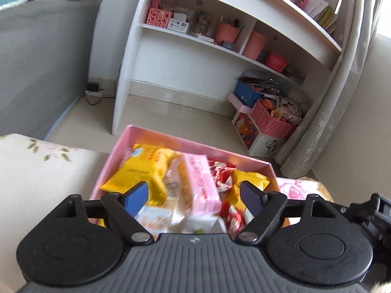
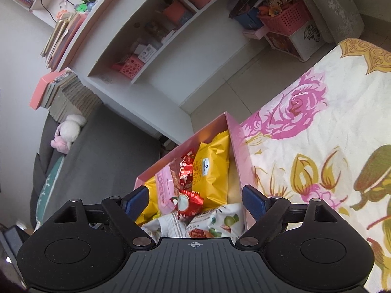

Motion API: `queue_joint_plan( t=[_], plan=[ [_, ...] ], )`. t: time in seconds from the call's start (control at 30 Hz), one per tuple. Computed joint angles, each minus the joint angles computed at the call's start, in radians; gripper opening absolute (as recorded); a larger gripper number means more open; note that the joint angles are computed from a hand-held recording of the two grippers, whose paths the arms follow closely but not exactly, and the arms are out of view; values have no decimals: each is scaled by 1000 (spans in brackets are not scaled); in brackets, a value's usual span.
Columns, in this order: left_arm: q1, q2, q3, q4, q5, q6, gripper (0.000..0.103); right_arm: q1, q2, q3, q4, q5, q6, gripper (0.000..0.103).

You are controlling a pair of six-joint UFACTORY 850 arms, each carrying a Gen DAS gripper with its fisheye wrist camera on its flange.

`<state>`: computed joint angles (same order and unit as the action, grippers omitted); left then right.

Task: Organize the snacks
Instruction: 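Open both tools to drop the snacks into the pink box, then move both tools back over the remaining snacks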

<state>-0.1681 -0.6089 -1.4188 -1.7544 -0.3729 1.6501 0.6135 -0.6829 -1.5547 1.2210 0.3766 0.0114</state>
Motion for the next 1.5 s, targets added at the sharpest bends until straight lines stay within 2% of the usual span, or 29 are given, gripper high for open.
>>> queue_joint_plan(
  t=[0.2, 0.3, 0.6, 0.7, 0.83, 0.93, 1.0, 1.07, 1.27, 1.33, 1.5],
  plan=[
    [16, 63, 79, -6, 30, 33, 93, 40, 13, -17, 274, 37, -346, 90],
    [21, 87, 109, 20, 45, 16, 96, 58, 21, -22, 389, 57, -485, 91],
    [48, 178, 222, -13, 126, 128, 100, 116, 50, -16, 581, 135, -733, 96],
    [63, 204, 256, -41, 140, 177, 102, 135, 52, -11, 593, 150, -756, 97],
    [92, 230, 306, -113, 118, 260, 103, 154, 46, -8, 609, 151, -773, 98],
    [123, 230, 336, -193, 69, 358, 102, 168, 33, -20, 629, 164, -831, 98],
    [132, 221, 335, -185, 88, 377, 102, 182, 24, -31, 633, 183, -882, 98],
    [139, 222, 344, -248, 101, 458, 102, 191, 16, -41, 623, 191, -918, 98],
    [173, 221, 362, -275, 67, 551, 102, 199, -17, -73, 630, 208, -988, 101],
    [185, 219, 368, -260, 41, 565, 102, 196, -34, -90, 665, 215, -1023, 101],
    [203, 203, 362, -105, -12, 492, 100, 188, -76, -132, 730, 218, -1076, 101]
  ],
)
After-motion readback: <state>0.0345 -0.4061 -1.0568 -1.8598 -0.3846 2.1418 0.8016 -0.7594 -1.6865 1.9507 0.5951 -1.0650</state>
